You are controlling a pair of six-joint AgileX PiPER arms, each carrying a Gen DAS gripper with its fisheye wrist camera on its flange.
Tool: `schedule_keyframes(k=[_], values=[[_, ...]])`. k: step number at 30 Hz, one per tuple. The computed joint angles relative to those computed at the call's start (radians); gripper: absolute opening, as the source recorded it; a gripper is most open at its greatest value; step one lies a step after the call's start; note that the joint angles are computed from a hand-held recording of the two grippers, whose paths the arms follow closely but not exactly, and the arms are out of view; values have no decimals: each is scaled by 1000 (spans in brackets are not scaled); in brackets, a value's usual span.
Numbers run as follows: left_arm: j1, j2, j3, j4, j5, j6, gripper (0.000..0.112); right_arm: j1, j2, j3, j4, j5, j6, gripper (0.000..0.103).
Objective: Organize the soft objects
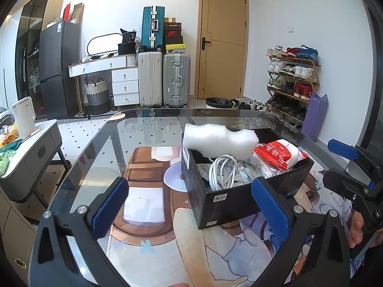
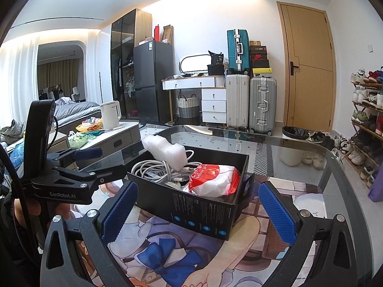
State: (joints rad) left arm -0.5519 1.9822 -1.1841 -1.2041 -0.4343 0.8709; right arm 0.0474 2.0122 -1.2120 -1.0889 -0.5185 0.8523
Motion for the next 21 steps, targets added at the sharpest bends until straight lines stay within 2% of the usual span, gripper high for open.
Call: schedule_keyframes(k=[21], values=[[4, -1, 2, 5, 4, -3, 103, -1, 0, -2, -4, 0, 5, 102]])
